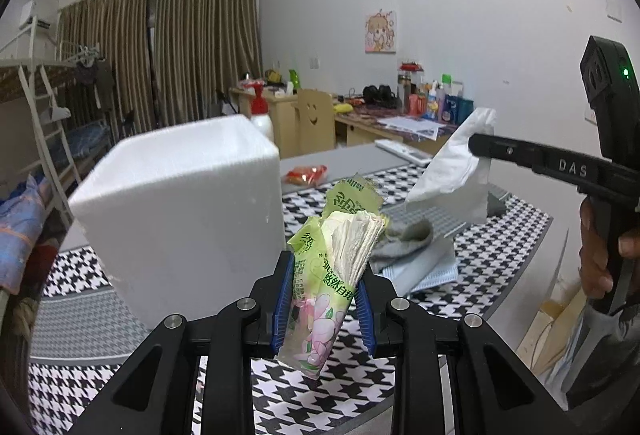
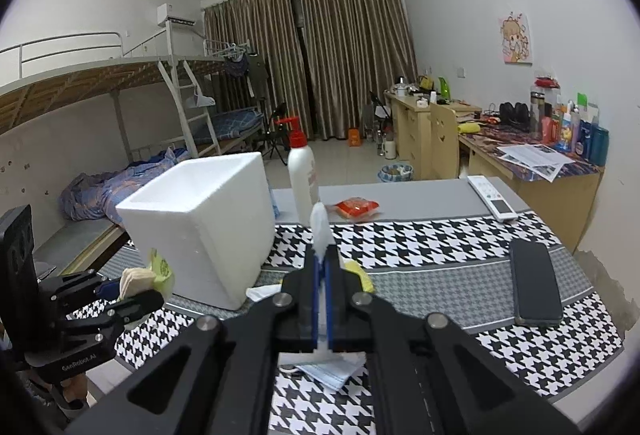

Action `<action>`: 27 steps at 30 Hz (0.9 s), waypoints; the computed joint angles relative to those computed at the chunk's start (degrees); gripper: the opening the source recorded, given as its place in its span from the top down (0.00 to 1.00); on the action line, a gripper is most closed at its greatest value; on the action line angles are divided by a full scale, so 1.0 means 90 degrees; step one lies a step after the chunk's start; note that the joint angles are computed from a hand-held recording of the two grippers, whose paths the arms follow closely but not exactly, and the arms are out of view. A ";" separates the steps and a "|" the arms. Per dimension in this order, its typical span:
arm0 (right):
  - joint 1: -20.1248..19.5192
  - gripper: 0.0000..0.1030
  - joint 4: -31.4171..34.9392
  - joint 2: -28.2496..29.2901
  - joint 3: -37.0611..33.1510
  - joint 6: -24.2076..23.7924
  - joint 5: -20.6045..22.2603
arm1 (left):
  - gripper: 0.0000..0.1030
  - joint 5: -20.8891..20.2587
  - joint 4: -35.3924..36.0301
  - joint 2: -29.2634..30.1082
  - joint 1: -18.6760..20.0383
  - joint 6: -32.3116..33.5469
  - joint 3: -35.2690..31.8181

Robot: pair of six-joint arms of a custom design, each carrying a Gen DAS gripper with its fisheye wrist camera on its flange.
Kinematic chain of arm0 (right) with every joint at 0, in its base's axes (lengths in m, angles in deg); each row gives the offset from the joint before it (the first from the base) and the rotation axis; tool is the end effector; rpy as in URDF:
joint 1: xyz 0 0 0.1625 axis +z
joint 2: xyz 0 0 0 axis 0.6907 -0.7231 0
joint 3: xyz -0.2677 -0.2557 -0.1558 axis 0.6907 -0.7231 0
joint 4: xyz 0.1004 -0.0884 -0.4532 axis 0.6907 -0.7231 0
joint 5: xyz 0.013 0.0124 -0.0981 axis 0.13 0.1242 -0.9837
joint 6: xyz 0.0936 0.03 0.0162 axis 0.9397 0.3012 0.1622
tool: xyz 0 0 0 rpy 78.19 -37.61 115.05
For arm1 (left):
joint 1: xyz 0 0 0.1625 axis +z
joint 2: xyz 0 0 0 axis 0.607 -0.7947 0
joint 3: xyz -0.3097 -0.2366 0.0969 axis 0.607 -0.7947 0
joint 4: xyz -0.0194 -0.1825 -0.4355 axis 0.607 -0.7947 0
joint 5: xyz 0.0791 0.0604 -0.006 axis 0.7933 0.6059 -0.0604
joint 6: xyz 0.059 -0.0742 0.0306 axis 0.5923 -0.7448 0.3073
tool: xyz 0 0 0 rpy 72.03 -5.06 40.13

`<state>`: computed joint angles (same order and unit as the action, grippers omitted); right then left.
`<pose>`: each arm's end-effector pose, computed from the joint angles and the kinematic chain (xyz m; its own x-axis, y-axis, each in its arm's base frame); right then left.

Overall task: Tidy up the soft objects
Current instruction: 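Carry the tissue in the right tool while the left tool carries the bag to the foam box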

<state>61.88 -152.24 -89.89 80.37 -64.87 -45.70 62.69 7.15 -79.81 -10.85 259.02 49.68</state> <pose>0.1892 -0.3105 0.1263 -0.7767 -0.2049 0.5956 -0.6200 0.4148 -0.6659 -0.1266 -0.2912 0.1427 -0.6252 0.4744 -0.6197 0.7796 0.4169 -0.4674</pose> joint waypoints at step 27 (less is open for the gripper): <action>0.0179 0.96 0.0406 -0.0308 -0.0313 -0.0069 0.0271 | 0.70 -0.0324 -0.0278 -0.0116 -0.0061 0.0821 -0.0648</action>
<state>63.49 -148.59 -92.66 77.55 -65.50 -43.26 59.77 4.65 -80.86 -11.40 266.40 43.84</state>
